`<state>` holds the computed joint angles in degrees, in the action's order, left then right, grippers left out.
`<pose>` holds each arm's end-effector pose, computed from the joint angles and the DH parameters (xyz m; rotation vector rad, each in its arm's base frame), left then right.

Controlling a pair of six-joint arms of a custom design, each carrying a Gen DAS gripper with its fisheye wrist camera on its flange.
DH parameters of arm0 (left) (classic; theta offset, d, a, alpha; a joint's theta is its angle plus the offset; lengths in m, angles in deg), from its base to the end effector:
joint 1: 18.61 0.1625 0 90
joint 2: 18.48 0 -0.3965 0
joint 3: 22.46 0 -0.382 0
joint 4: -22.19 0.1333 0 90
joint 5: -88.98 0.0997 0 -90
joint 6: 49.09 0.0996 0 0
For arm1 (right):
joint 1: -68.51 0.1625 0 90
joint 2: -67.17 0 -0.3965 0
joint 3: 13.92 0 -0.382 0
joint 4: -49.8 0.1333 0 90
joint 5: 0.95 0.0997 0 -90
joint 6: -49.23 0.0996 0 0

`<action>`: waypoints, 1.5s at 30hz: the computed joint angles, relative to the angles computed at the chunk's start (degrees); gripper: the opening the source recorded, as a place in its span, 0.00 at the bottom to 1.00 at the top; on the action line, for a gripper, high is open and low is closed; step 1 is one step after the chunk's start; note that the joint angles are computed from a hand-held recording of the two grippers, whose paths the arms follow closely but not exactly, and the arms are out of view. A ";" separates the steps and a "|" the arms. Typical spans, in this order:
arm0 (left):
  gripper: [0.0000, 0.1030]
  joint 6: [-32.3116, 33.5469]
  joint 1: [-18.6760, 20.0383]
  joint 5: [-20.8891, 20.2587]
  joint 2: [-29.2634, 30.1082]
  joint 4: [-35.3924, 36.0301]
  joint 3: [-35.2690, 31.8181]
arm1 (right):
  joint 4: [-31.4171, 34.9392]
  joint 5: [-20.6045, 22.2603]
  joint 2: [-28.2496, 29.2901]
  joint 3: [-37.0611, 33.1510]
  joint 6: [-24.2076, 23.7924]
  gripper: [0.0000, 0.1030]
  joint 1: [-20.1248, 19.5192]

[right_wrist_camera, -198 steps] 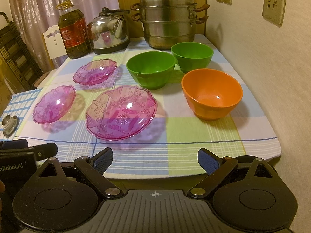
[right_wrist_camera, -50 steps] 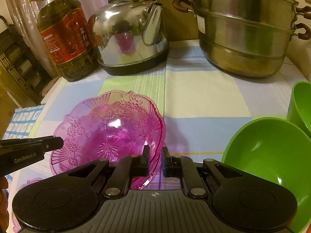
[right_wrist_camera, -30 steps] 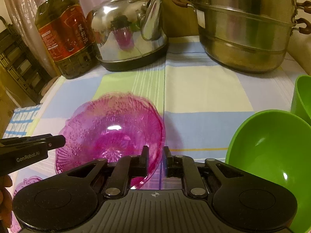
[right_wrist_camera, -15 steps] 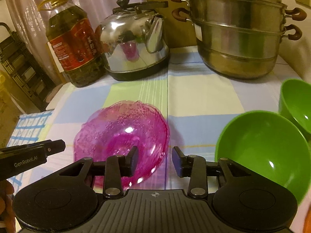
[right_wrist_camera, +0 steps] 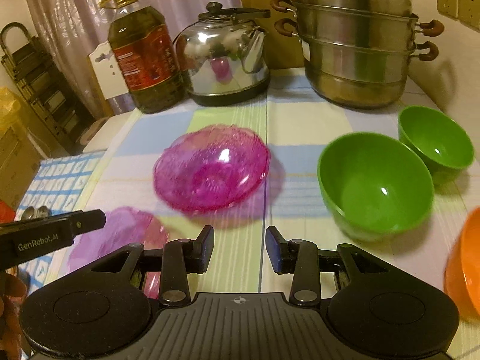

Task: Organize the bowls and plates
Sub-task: 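Lower the pink plate onto the back pink plate and open both tools, then withdraw both tools and move them to the remaining pink plate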

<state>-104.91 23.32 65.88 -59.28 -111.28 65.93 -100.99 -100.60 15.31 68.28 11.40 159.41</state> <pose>-0.3366 -0.6046 0.0934 -0.0942 2.1448 -1.0689 0.1277 -0.7083 0.2473 0.8514 -2.6127 0.6357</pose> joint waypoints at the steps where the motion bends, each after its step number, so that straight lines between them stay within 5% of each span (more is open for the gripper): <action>1: 0.25 -1.92 -0.72 0.29 -0.60 1.93 0.71 | -0.22 -0.17 -0.89 1.21 -0.06 0.37 0.01; 21: 0.45 -32.66 -9.15 -0.67 -8.01 29.73 8.43 | -2.09 1.27 -13.56 16.15 0.46 0.37 -1.37; 32: 0.45 -37.61 -10.16 -2.56 -9.68 35.20 9.89 | -1.95 1.70 -15.26 18.52 -0.03 0.37 -1.41; 45: 0.45 -36.95 -9.82 -2.85 -10.62 33.80 11.28 | -2.11 0.97 -14.41 18.44 0.24 0.37 -1.22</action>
